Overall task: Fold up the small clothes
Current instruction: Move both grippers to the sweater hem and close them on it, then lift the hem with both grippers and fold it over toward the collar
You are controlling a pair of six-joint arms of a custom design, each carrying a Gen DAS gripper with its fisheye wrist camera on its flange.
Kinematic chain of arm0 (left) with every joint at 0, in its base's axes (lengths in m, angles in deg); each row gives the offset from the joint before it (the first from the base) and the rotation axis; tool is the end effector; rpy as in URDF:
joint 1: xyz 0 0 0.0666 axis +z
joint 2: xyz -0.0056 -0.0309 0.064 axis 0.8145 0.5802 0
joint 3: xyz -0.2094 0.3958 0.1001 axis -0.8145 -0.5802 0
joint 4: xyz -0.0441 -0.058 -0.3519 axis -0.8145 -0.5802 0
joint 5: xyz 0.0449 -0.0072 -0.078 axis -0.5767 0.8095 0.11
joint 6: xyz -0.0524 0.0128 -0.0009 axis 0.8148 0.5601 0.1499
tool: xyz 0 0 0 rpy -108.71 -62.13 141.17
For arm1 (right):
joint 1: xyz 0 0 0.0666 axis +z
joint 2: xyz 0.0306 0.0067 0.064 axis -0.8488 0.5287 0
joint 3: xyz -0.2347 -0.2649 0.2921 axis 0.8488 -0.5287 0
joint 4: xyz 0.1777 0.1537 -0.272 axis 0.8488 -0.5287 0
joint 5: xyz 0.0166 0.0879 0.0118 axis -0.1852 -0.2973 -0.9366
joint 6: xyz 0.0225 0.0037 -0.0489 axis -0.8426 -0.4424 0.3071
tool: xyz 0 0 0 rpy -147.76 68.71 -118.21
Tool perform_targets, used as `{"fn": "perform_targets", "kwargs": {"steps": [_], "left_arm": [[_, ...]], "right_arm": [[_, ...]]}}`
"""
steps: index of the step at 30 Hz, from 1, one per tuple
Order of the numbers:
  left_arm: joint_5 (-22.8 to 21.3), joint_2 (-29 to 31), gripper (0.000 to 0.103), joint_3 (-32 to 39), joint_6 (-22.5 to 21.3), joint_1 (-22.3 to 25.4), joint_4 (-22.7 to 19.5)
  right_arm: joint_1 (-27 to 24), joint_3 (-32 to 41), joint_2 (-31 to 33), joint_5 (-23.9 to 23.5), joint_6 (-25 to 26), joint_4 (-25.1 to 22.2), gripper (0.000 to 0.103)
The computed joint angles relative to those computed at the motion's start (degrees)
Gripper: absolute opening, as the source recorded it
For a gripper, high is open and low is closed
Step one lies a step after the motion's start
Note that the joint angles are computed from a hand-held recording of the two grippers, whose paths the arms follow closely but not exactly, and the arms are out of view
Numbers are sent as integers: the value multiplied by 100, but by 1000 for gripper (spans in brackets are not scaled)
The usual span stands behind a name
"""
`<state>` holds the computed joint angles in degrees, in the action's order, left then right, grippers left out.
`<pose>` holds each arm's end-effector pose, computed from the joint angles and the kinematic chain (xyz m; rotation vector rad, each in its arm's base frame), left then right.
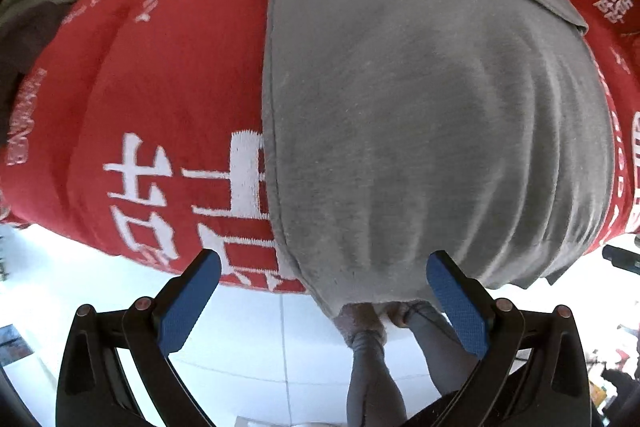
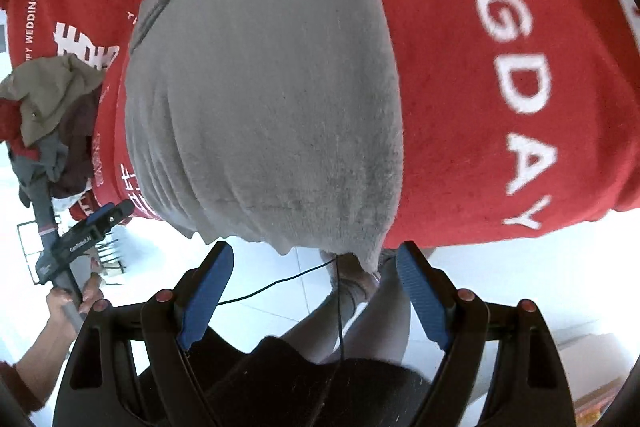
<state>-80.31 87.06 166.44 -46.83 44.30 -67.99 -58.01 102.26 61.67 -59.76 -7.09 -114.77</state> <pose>0.4510 -0.0827 0.4262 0.0027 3.0571 -0.0506 0.4520 0.0184 0.4117 -0.1731 -2.9229 -0.8047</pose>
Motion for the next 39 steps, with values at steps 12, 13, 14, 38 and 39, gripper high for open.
{"fn": "perform_targets", "kwargs": {"steps": [12,13,14,38,39], "left_arm": [[1717,171,103,-478,-757,354,374],[1663,180,103,-493,-736,317,414],[1619,174,103,-508,-734,293,454],[2312,-83,15,-515,-132,337,489],[2425,-119,15,-451,-129,382,467]], "right_arm": [[75,-516,178,-664,520,349,87],[73,-523,163,-782,629,339,87],[61,-518,153,-892,675,339,87],[-249,-883,-191,-2437,-1054,1161,8],[-243,-910,-257,-2557,-1228,1316,8]]}}
